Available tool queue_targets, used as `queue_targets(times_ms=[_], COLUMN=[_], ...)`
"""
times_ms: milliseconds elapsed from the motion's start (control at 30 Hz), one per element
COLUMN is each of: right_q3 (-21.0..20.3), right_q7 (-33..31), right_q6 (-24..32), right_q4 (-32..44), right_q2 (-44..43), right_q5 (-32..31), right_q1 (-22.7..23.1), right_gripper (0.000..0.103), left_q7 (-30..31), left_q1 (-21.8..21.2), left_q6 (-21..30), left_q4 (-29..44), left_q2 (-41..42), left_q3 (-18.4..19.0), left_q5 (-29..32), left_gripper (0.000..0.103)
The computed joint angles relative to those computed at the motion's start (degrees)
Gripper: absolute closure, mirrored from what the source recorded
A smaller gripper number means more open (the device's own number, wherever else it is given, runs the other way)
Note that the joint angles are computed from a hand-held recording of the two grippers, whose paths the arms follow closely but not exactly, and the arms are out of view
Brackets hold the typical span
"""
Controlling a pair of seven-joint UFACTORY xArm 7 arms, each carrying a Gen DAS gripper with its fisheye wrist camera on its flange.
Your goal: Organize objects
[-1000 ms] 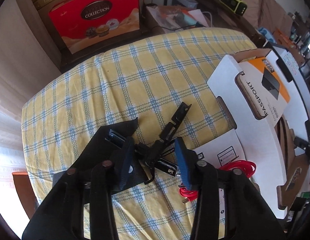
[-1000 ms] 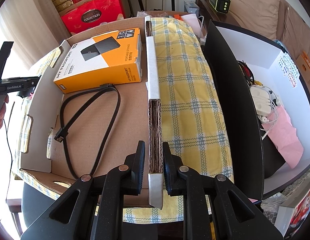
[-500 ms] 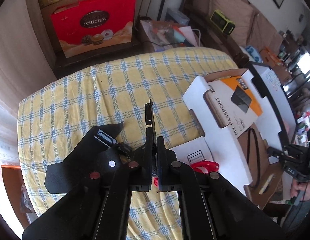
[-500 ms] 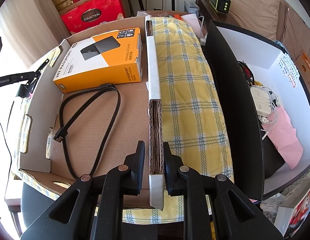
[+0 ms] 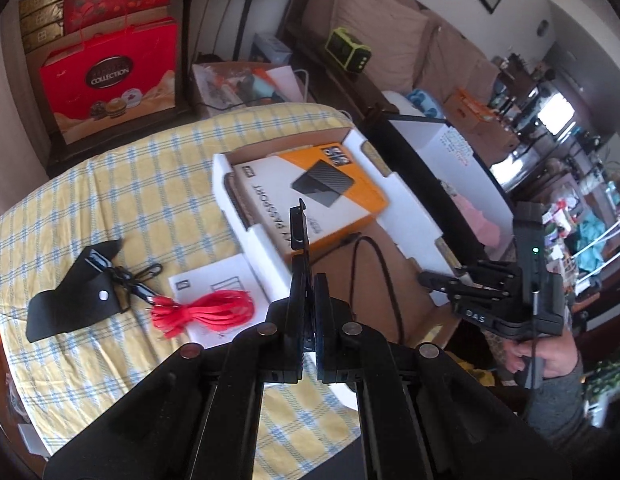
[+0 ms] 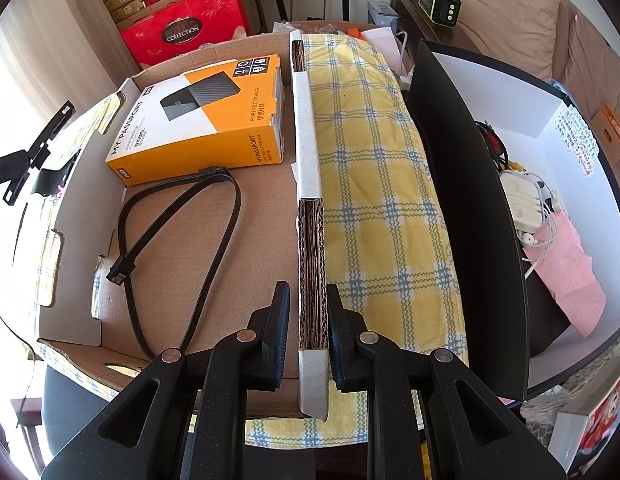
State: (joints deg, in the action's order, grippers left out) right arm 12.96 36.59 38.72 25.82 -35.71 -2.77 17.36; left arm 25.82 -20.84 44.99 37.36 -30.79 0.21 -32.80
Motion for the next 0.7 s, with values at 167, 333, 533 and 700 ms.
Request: queue_targets(times_ms=[167, 333, 533, 700], right_q3=[0.18, 0.09, 0.04, 0.12], right_q7=[0.38, 0.51, 0.51, 0.74], right_q6=[-0.11, -0.15, -0.22, -0.45], right_q4=[-0.07, -0.09, -0.11, -0.05], right_q2=[0.08, 0.13, 0.13, 0.39], right_q5=[-0.21, -0.27, -0.32, -0.25], right_q1=[-0.11, -0.06, -0.03, -0.04], right_gripper=[0.085, 0.085, 0.085, 0.085], left_q7=[-0.43, -2.41, -5.33, -7.16], left_q1=[-3.78, -5.96, -7.19, -7.52], left_q6=[-0.68, -2.76, -4.78, -4.86], left_q4=[-0.39, 0.04, 0.24, 0.42], left_q2=[0.77, 4.48, 8.2, 9.45], left_q3=[-2.64, -5.42, -7.79, -7.23], left_q5=[-2.18, -1.78, 0.51, 0.73], left_gripper=[0.099, 0.099, 0.099, 0.076])
